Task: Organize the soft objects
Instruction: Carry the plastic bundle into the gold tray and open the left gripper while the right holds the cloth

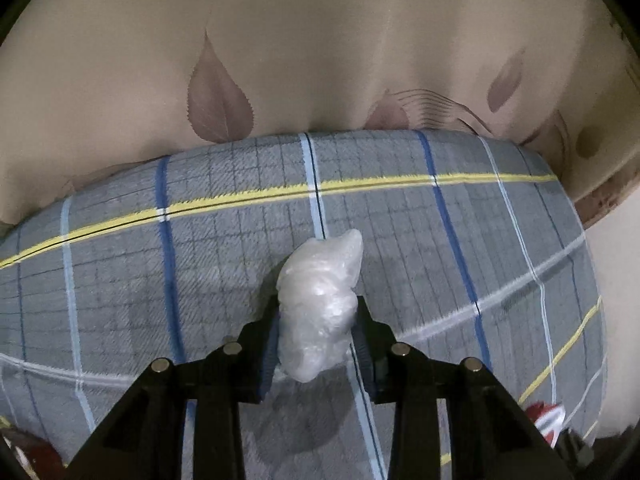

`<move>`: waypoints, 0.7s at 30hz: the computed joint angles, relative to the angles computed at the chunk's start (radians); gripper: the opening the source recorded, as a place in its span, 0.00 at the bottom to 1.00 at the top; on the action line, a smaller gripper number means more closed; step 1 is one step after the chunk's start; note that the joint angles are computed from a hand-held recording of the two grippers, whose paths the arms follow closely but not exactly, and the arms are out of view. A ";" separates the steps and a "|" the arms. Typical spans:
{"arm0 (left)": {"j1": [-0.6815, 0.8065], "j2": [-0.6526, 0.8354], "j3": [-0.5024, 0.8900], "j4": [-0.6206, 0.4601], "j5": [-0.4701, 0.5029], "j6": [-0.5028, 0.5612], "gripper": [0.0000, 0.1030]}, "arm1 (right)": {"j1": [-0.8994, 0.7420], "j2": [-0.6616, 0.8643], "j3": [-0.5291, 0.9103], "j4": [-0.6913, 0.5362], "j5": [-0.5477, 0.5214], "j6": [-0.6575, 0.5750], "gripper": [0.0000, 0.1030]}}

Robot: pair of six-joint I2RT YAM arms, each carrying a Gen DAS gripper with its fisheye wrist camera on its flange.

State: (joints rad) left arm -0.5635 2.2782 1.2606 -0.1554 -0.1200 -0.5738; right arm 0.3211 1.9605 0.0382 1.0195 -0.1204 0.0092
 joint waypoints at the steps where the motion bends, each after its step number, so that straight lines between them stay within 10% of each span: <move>1: -0.008 -0.019 -0.021 0.000 -0.008 -0.005 0.33 | 0.004 0.006 0.000 0.005 0.003 0.003 0.41; 21: -0.185 -0.763 -0.625 -0.135 -0.062 -0.198 0.33 | -0.010 0.000 0.002 -0.002 -0.017 0.007 0.41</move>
State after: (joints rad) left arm -0.7485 1.5154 0.6353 -0.2902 -0.1817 -0.7714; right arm 0.3111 1.9608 0.0407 1.0170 -0.1375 0.0166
